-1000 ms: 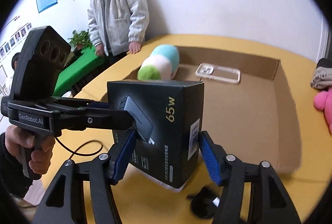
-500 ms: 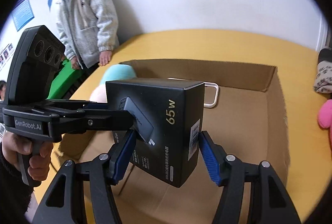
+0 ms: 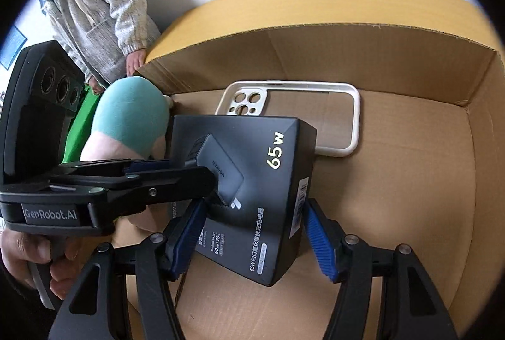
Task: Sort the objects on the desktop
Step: 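Open the left gripper to drop the charger box into the box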
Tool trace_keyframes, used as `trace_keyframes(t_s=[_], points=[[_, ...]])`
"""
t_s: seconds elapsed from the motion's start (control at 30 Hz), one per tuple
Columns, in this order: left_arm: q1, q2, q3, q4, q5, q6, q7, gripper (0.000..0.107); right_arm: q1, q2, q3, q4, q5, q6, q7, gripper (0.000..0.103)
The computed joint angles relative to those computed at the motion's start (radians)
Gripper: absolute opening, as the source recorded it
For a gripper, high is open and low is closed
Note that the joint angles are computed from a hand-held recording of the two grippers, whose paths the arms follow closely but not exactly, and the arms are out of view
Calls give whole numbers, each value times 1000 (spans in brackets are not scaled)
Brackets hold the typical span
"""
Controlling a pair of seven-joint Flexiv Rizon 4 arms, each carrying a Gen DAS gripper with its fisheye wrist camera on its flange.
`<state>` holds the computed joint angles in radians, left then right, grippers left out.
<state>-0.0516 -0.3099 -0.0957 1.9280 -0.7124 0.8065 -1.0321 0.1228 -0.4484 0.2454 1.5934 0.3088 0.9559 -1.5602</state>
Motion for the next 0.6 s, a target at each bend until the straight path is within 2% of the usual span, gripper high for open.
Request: trace_keyframes(t_s=[0.07, 0.13, 0.27, 0.3, 0.33, 0.37, 0.47, 0.53, 0.6], points=[[0, -5, 1, -3, 9, -7, -3, 55, 6, -3, -5, -2, -8, -19, 17, 65], [-1, 4, 3, 0, 18, -14, -4, 55, -3, -9, 3, -14, 13, -46, 23, 73], [-2, 66, 20, 41, 35, 0, 16, 57, -9, 25, 8, 18, 26, -62, 1, 75], [0, 114, 25, 84, 4, 27, 52, 58, -15, 51, 12, 44, 38, -51, -12, 75], [-3, 142, 30, 108, -17, 45, 75, 63, -24, 76, 15, 66, 56, -39, -29, 75], [-9, 192, 38, 153, -49, 83, 117, 73, -39, 110, 23, 96, 87, -21, -57, 76], [-55, 367, 77, 313, -159, 222, 267, 85, -90, 255, 39, 224, 219, 32, -174, 80], [-96, 481, 115, 415, -198, 283, 336, 91, -81, 343, 22, 322, 225, 68, -186, 82], [-130, 581, 147, 516, -192, 343, 359, 99, -61, 426, 3, 444, 166, 126, -132, 83]])
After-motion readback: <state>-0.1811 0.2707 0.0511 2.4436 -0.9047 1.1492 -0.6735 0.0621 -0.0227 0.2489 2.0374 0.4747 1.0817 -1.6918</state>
